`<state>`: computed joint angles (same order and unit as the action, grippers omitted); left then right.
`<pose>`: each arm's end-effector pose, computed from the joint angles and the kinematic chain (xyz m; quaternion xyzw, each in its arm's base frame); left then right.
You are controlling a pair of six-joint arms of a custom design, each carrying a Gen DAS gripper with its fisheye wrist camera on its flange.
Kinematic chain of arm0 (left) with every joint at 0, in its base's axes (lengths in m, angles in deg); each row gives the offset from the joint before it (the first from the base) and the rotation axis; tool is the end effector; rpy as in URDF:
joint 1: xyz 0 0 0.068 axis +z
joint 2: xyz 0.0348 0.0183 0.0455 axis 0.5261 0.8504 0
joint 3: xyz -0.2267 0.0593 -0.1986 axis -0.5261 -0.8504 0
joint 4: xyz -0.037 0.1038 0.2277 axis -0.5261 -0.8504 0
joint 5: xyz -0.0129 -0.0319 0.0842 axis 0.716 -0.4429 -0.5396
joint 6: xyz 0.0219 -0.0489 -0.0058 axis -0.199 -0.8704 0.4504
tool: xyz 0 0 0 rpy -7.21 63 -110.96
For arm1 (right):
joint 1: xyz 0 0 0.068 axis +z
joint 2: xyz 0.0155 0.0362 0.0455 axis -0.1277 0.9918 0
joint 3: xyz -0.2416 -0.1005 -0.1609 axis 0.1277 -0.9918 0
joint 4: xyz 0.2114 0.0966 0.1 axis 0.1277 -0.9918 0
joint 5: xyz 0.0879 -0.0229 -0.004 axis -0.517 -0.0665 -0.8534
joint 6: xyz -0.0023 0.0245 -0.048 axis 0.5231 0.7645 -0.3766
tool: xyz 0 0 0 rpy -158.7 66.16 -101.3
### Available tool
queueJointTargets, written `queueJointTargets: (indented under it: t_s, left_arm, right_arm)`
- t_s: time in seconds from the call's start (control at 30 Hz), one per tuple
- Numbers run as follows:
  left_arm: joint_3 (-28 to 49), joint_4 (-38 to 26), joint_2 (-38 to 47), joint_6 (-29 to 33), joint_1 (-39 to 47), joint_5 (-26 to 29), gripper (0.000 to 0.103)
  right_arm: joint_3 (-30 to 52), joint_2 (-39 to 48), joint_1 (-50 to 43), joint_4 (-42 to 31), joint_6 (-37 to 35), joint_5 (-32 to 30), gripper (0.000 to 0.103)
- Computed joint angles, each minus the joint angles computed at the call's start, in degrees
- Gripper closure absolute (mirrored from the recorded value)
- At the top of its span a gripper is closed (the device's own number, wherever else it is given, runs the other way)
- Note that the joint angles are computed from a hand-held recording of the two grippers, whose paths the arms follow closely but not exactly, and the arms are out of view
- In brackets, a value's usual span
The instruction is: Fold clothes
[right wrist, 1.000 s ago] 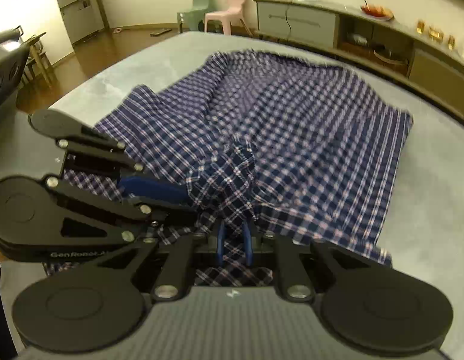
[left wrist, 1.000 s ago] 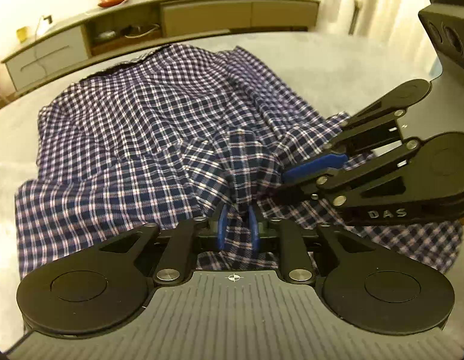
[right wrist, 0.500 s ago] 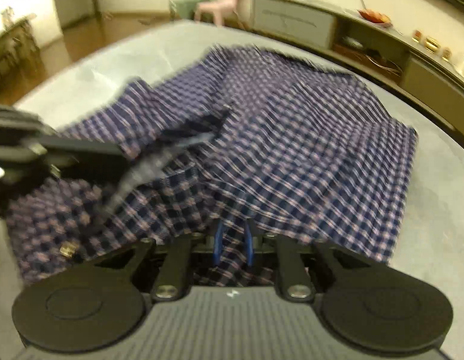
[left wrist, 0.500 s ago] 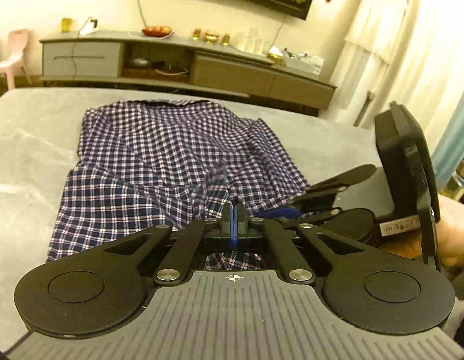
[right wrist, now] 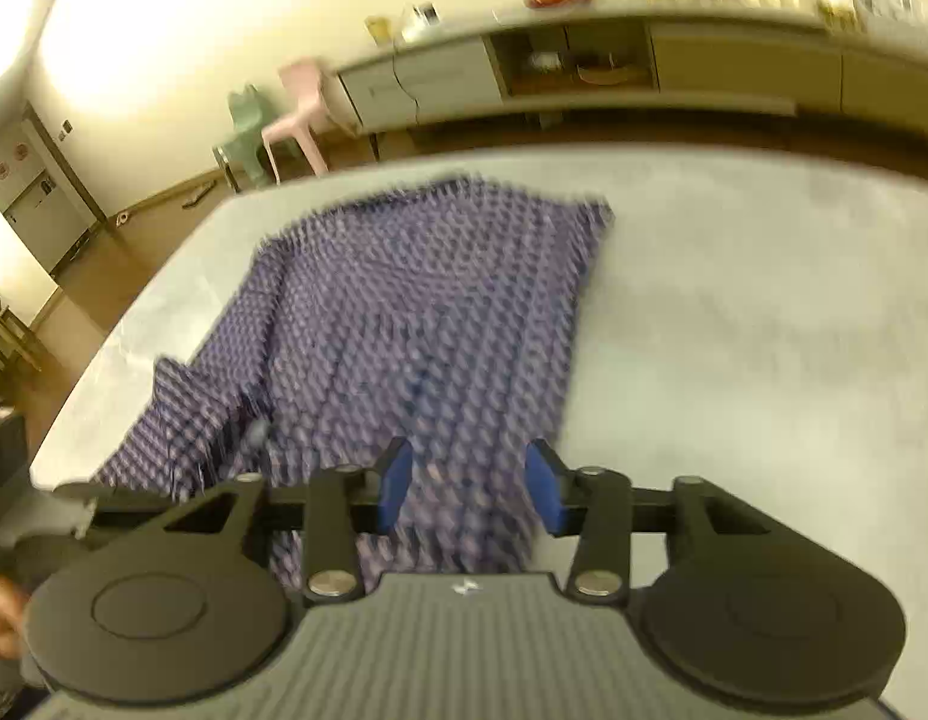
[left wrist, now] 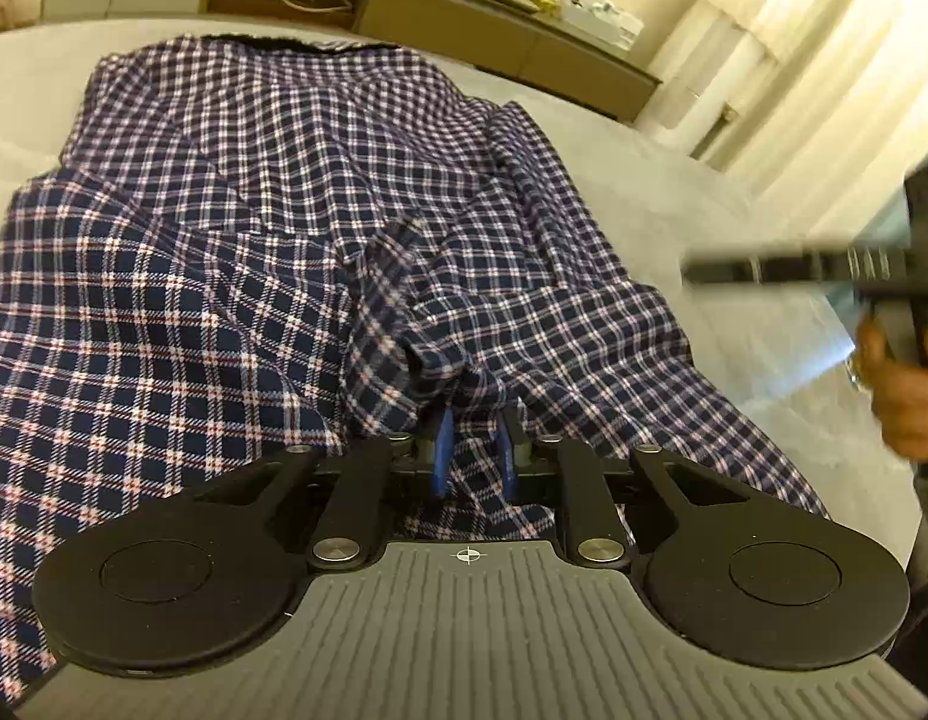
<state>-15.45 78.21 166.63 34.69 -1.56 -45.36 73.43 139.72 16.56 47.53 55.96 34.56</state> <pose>0.2838 -0.1956 0.0489 0.1322 0.9149 -0.2585 0.2805 0.3262 0.1507 0.1526 -0.0269 0.9372 0.2064 0.2798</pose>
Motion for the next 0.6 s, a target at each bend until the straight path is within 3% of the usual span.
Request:
queueJointTargets:
  t_s: [0.1, 0.13, 0.17, 0.2, 0.3, 0.37, 0.43, 0.5, 0.6]
  left_arm:
    - [0.4, -0.7, -0.6, 0.0, -0.6, -2.7, 0.098]
    - [0.3, -0.8, -0.9, 0.3, -1.1, -4.0, 0.098]
    - [0.1, -0.7, -1.2, 0.7, -1.3, -5.0, 0.098]
    - [-0.9, 0.3, -1.7, 1.2, -1.4, -5.4, 0.098]
    - [-3.8, 2.8, -3.6, 2.3, -1.4, -5.5, 0.093]
    - [-5.3, 3.6, -4.9, 2.2, -0.7, -5.3, 0.089]
    - [-5.8, 3.7, -6.3, 1.9, 0.4, -5.2, 0.082]
    - [-5.5, 2.8, -7.2, 1.7, 1.2, -6.0, 0.080]
    - [-2.3, -0.7, -6.4, 1.7, 1.1, -8.3, 0.078]
  right_arm:
    - [0.0, 3.2, 0.5, 1.1, -0.9, -1.4, 0.055]
    - [0.5, 3.9, 1.5, 1.7, -1.3, -0.5, 0.062]
    - [0.9, 4.4, 2.7, 2.0, -1.6, 1.3, 0.094]
    - [2.2, 4.9, 3.7, 1.0, -2.7, 2.9, 0.098]
    - [5.2, 4.5, 6.4, -3.4, -6.4, 12.8, 0.098]
    - [6.6, 6.4, 7.3, -5.1, -7.0, 16.0, 0.097]
    - [6.5, 7.3, 7.7, -4.7, -6.8, 18.2, 0.091]
    - [5.1, 5.4, 8.4, -3.4, -5.3, 21.1, 0.073]
    - [2.2, 1.0, 10.5, 0.7, -4.5, 23.7, 0.068]
